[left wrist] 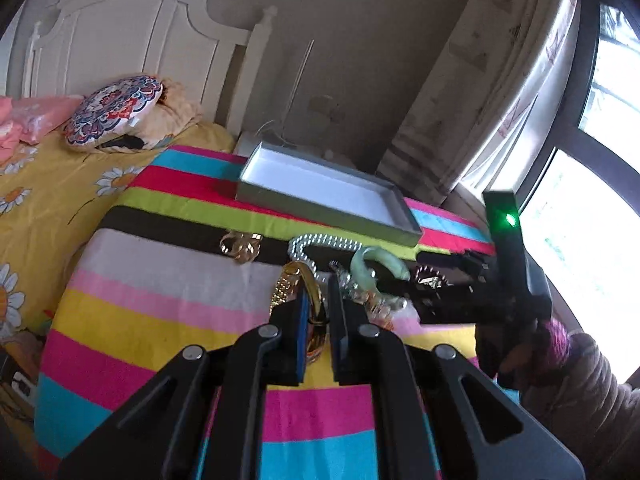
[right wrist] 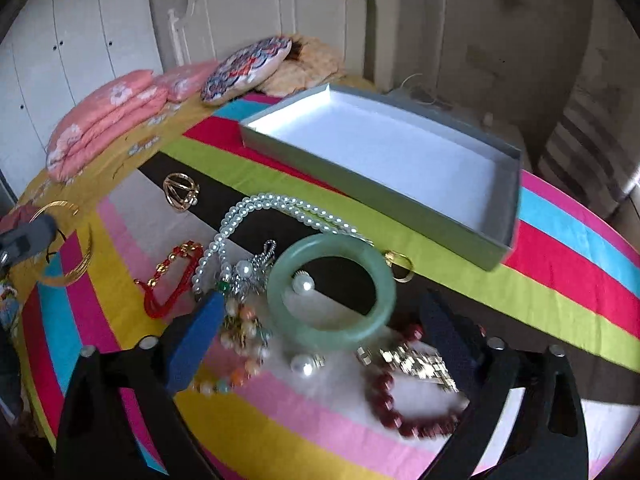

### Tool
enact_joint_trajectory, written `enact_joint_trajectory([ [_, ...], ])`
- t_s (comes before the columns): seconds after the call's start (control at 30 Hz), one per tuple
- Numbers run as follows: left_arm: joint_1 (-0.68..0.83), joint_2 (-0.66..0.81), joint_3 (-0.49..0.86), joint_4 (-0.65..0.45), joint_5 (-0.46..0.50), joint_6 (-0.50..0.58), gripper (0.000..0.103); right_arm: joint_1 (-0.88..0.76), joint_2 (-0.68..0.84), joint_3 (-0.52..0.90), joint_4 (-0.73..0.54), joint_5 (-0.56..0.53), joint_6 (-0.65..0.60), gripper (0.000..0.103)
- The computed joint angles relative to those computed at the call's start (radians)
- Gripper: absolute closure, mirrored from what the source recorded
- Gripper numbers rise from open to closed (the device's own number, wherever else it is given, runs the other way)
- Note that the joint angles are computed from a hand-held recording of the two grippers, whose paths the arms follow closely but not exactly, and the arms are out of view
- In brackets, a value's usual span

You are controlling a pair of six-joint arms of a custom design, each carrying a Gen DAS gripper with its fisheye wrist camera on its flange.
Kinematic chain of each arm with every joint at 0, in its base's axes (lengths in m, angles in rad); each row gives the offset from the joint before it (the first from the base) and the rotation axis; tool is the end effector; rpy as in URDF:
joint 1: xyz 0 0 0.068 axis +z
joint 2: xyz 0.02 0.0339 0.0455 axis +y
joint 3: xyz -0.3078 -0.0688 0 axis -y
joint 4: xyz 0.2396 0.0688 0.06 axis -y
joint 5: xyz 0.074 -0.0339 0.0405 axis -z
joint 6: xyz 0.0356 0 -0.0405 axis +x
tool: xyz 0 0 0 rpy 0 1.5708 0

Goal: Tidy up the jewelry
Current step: 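Grasp the gold bangle with the left tool while the right tool grasps the jade bangle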

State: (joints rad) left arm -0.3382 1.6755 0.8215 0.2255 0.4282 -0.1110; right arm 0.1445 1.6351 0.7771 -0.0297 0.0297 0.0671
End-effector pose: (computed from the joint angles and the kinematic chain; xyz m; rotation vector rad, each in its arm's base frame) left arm 0.3167 -0.1270 0.2158 0.4943 2.1707 -0.7201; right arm 0.3079 0.0437 0.1936 -0.0822 2.4574 0.0560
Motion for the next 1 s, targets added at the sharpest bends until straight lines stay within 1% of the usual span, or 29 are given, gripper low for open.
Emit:
enact_joint_trajectory([
  [0.07, -0.012, -0.005, -0.016, 0.000, -0.030, 0.023, 0.095, 0.012, 0.038, 0.032, -0.018, 0.037, 0.009, 0.021],
  [0.1, -0.017, -0.003, -0.022, 0.001, -0.038, 0.032, 0.095, 0.008, 0.046, 0.034, -0.019, 0.033, 0.014, 0.024],
  [0.17, -0.026, 0.004, -0.032, 0.007, -0.050, 0.041, 0.095, 0.003, 0.064, 0.045, -0.031, 0.041, 0.024, 0.026],
  [0.23, -0.029, 0.008, -0.042, 0.010, -0.057, 0.051, 0.095, -0.002, 0.086, 0.053, -0.041, 0.035, 0.023, 0.025],
  [0.3, -0.034, 0.016, -0.046, 0.009, -0.066, 0.056, 0.095, -0.016, 0.095, 0.043, -0.023, 0.005, 0.032, 0.026],
  [0.4, -0.040, 0.024, -0.045, 0.008, -0.073, 0.058, 0.095, -0.008, 0.086, 0.024, 0.000, 0.016, 0.024, 0.026],
  [0.53, -0.048, 0.022, -0.032, -0.002, -0.088, 0.072, 0.095, 0.019, 0.036, -0.029, 0.062, 0.038, 0.016, 0.026],
  [0.63, -0.050, 0.031, 0.010, -0.031, -0.091, 0.081, 0.095, 0.001, -0.013, -0.059, 0.097, 0.019, 0.031, 0.026],
  [0.73, -0.062, 0.052, 0.096, -0.085, -0.099, 0.118, 0.095, -0.038, -0.060, -0.057, 0.102, -0.004, 0.027, 0.026],
  [0.83, -0.080, 0.114, 0.246, -0.157, -0.116, 0.165, 0.095, -0.086, -0.070, -0.023, 0.081, -0.015, 0.017, 0.026],
  [1.0, -0.095, 0.307, 0.627, -0.386, -0.069, 0.204, 0.095, -0.188, -0.034, 0.055, 0.042, -0.068, -0.002, 0.026],
])
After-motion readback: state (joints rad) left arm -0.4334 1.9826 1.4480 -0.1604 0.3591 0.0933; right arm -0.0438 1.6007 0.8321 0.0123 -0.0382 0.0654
